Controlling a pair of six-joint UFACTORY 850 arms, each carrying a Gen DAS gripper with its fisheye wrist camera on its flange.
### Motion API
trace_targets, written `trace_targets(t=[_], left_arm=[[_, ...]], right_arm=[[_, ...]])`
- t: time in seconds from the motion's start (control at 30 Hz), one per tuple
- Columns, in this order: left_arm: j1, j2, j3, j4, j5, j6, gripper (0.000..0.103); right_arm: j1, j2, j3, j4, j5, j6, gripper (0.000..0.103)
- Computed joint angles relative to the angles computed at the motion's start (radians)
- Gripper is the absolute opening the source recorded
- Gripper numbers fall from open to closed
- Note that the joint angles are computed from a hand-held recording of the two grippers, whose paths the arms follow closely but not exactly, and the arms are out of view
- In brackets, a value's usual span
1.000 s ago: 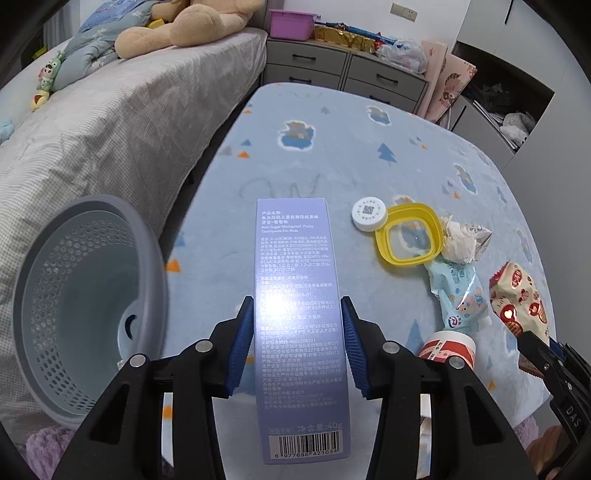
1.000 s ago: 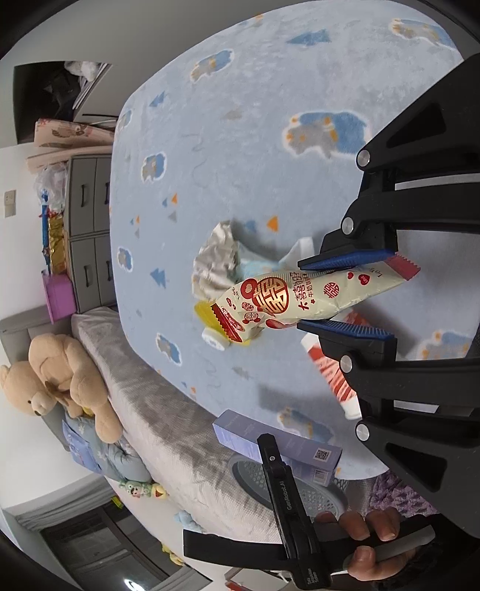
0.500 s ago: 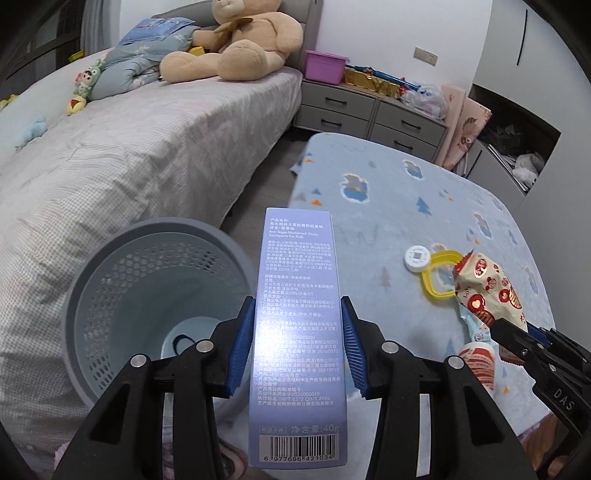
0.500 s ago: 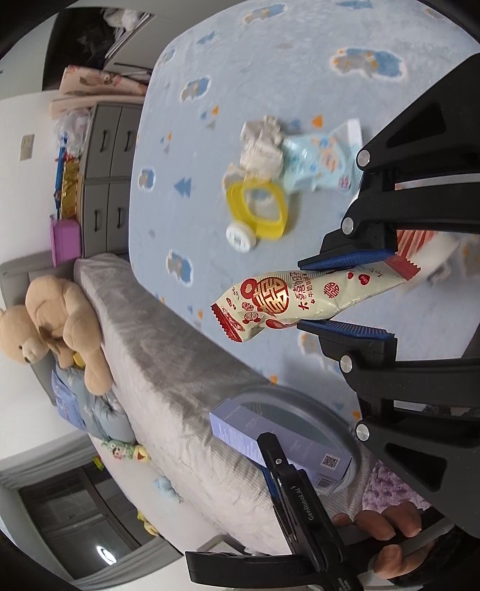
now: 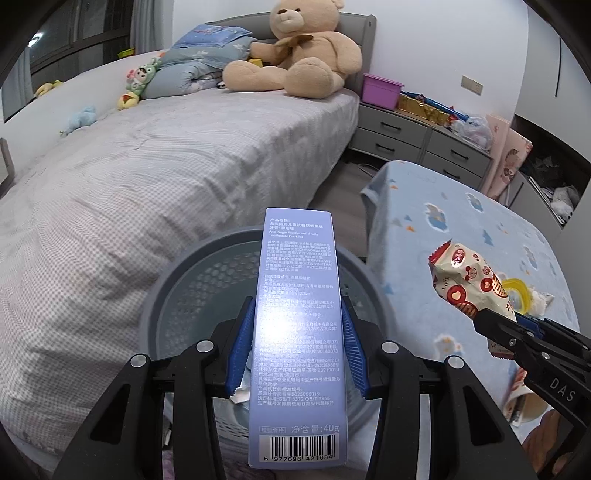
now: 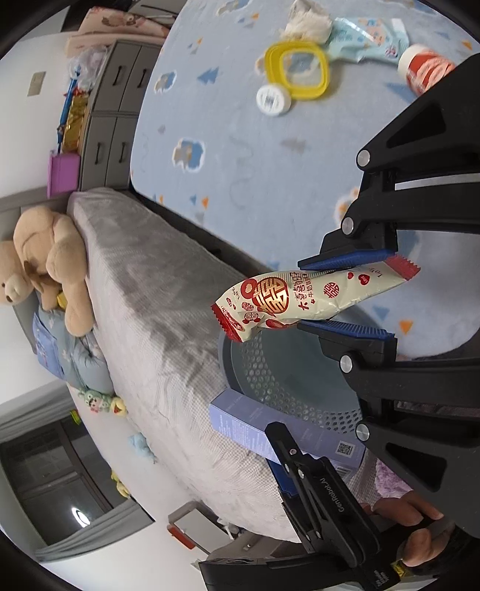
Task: Collect trash
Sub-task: 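Carry the toothpaste box and wrapper over the wastebasket with both tools, then open both tools to drop the box and wrapper into the basket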
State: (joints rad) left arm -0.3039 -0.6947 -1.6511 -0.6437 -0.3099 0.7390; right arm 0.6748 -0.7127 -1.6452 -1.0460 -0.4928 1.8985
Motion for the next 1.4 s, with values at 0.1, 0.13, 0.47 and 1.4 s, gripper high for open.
trace_targets(t=[0.1,0.13,0.47,1.4], left_arm=[[0.014,-0.018,-0.014,0.029,0.011,-0.027,0.044],[0.019,-0.027,-0.023,0.038,0.008,-0.033,0.044],[0.051,-0.122,-0.117,0.142,-0.035,-0.141,0.044],[0.059,-0.116,-0.082,0.172,0.044,-0.180,0.059]], right_arm=[[-0.006,-0.057,-0.084,0.061,0.009,-0.083,0.026],[-0.008,-0.073,-0.108,0.081,0.011,-0.109,0.026],[-0.023,-0.223,-0.315,0.293,0.013,-0.354,0.027],[-0.028,-0.334,-0.481,0.394,-0.023,-0.493,0.044]])
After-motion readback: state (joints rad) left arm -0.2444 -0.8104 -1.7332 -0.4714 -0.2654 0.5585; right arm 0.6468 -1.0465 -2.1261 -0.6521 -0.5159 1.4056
